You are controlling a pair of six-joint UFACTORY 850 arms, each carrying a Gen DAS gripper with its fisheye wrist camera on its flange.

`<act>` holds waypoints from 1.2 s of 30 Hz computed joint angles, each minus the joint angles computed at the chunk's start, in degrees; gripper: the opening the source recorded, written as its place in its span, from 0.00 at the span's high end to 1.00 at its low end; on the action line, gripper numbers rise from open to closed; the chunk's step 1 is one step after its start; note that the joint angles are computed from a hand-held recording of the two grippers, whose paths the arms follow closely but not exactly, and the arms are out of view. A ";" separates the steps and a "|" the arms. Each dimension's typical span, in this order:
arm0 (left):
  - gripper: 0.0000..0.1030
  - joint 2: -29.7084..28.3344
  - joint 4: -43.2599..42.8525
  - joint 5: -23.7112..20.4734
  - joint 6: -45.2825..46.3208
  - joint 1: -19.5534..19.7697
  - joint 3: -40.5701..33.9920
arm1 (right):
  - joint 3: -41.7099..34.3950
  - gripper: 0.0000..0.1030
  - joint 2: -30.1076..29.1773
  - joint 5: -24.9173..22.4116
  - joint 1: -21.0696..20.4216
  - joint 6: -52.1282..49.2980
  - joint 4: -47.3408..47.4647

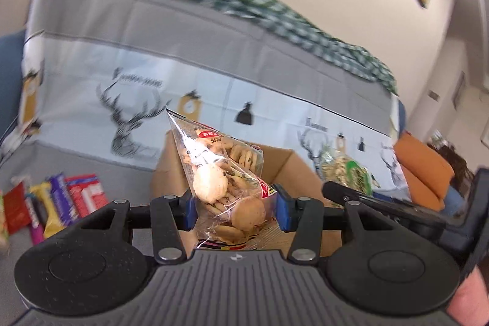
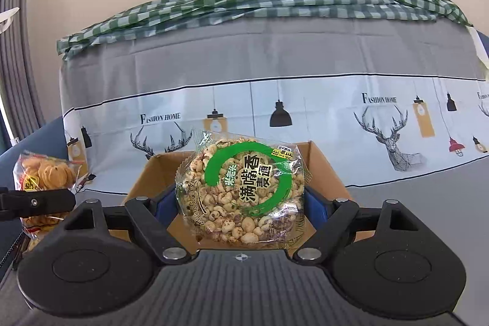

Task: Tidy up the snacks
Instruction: 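Carry the cookie bag with the left gripper while the right carries the snack bag over the box, then open the right gripper over the box while the left opens to drop the cookie bag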

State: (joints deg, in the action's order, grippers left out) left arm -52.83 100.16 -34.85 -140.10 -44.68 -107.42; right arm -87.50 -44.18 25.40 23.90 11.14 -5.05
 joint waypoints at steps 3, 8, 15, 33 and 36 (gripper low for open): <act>0.48 -1.86 -1.14 0.83 4.66 -0.33 -2.84 | 0.74 0.19 0.60 0.20 -0.48 -1.57 0.75; 0.48 -4.64 -2.69 2.71 8.30 -0.52 -6.94 | 1.80 0.19 1.48 0.57 -1.32 -2.30 1.89; 0.48 -6.40 -4.19 4.10 10.15 -0.53 -9.56 | 2.19 0.19 1.67 0.49 -1.46 -4.16 3.10; 0.48 -6.59 -5.40 5.07 10.03 -0.20 -9.88 | 1.66 0.19 1.38 0.04 -1.01 -7.82 4.30; 0.48 -6.76 -5.43 5.23 10.26 -0.22 -10.16 | 1.63 0.19 1.35 0.04 -1.03 -7.84 4.22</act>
State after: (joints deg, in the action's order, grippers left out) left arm -59.59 94.73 -29.62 -129.84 -44.89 -117.57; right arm -85.87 -42.83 25.44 22.87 3.30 -0.84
